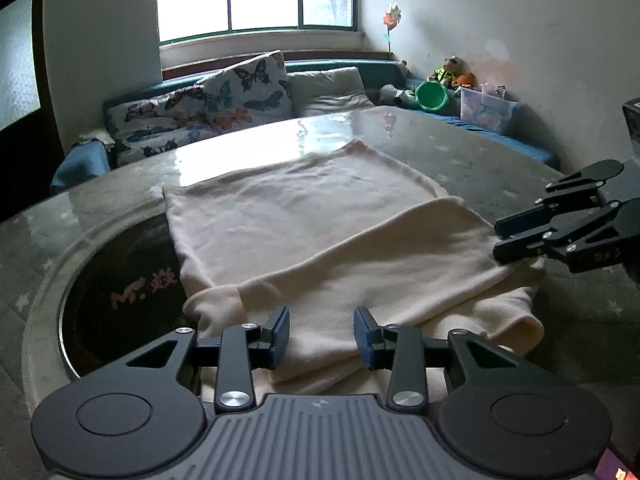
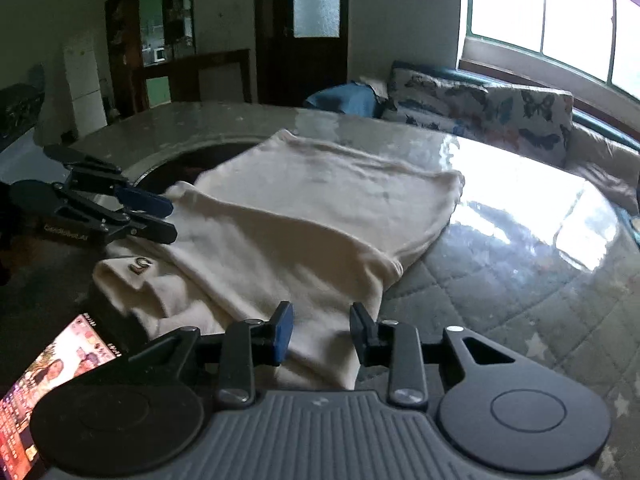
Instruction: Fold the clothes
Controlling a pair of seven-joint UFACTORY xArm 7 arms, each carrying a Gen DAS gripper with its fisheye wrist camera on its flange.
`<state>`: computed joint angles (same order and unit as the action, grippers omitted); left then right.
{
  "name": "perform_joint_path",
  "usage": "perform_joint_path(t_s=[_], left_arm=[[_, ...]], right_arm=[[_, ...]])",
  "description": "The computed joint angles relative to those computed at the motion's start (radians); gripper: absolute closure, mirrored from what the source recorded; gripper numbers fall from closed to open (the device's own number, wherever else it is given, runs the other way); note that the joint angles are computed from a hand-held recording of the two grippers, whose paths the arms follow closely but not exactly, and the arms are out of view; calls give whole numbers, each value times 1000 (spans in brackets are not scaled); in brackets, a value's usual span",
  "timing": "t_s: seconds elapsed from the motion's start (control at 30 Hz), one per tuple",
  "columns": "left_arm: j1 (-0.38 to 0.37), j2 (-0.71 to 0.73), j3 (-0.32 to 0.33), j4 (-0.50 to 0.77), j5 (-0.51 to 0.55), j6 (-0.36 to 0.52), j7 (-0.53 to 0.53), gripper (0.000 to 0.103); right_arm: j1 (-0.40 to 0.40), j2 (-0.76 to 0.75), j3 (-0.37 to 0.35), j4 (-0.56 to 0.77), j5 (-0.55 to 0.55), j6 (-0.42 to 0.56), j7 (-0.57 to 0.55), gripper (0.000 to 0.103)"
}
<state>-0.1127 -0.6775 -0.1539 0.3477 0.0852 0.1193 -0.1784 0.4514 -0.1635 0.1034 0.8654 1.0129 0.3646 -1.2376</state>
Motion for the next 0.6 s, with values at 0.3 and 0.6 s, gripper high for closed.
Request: perform_joint_path(t_s=[0.3,0.6], left_arm=[[-87,-215,92,-75,23,190,185,64],[-101,-290,66,-131,20,222,336,64]], right_arm=[[4,-75,-16,-39,-132,63,-38,71],[98,-124,-26,-127,-229,2,-246,55]])
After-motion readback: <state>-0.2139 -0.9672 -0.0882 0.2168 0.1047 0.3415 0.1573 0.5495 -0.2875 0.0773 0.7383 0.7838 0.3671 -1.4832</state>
